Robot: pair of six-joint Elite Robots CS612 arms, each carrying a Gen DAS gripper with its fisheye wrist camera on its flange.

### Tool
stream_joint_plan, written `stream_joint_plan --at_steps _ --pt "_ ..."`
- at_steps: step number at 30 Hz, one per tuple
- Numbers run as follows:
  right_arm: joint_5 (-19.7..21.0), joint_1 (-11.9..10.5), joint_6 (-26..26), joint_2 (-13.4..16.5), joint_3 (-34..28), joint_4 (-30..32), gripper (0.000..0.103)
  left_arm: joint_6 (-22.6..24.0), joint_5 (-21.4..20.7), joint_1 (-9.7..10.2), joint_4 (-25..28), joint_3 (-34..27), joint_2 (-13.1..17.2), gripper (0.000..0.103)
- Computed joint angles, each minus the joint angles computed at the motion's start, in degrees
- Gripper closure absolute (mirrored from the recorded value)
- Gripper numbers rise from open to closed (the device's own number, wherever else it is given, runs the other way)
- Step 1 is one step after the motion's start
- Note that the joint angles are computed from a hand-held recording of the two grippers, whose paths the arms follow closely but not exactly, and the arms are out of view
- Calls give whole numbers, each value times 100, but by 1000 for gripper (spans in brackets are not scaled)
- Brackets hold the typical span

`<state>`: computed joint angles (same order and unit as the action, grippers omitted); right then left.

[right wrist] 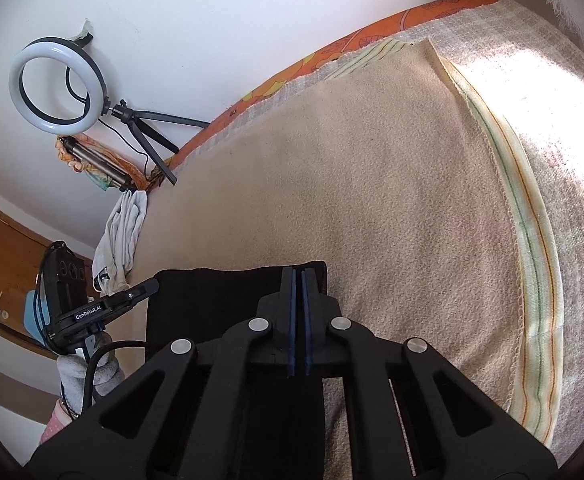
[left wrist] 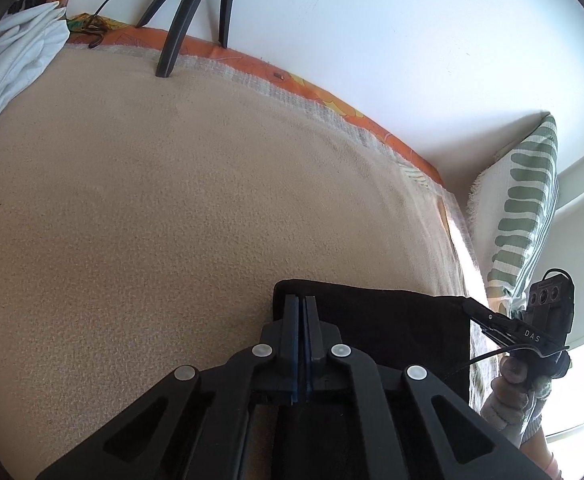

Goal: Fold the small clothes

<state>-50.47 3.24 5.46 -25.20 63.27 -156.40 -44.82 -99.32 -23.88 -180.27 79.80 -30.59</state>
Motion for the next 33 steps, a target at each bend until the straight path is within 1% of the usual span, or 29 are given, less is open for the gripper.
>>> stream_joint_plan --at_steps 2,4,8,10,12,13,14,15,16,18,19,22,24,25,26,27,28,29,30,31,33 --pt "-55 -15 131 3 16 -147 100 -102 48 11 -123 26 3 103" --pt "-79 -24 238 32 -17 -186 100 -112 93 12 -96 6 17 103" --pt "-353 37 103 53 -72 -136 100 -4 289 -24 126 -73 55 103" --pt "-590 74 66 60 -105 -104 100 -11 431 -42 231 -103 68 103" --pt "-1142 134 9 34 -109 -86 100 -49 723 -75 394 -93 35 103" --pt "-1343 144 -27 20 -99 -118 100 -109 838 -82 355 -60 18 103" --pt "-1452 138 10 -3 -59 -186 100 -180 833 -68 236 -24 12 102" --pt "-1381 105 94 -25 -10 -273 100 -227 795 -51 157 3 2 95" --pt "-1213 67 135 -55 51 -371 100 -245 776 -44 81 35 -14 89" --pt "-956 25 39 -133 185 -559 100 -188 771 -53 -83 96 -42 88" --pt "-778 5 -34 -161 231 -598 100 -85 647 -50 -161 93 -35 88" --pt "-118 -42 -214 -165 270 -585 100 258 248 -72 -115 -11 5 88" --pt "163 -27 -310 -126 215 -439 100 418 34 -100 -69 -111 60 88" --pt "213 -10 -385 -106 172 -307 100 514 -92 -113 -2 -184 94 88" --pt "154 19 -439 -90 139 -196 100 626 -177 -130 75 -259 129 88" --pt "50 46 -483 -75 107 -87 99 739 -140 -158 157 -318 153 88" --pt "-149 76 -533 -67 79 42 99 821 58 -199 282 -364 162 88" --pt "-447 113 -563 -62 55 152 100 825 222 -219 401 -423 185 88" --pt "-659 134 -558 -47 37 216 100 777 315 -218 483 -488 221 88" --pt "-746 130 -495 -21 28 222 101 694 429 -213 502 -535 253 90" --pt "-740 98 -416 -9 34 229 103 618 689 -198 477 -583 288 90"
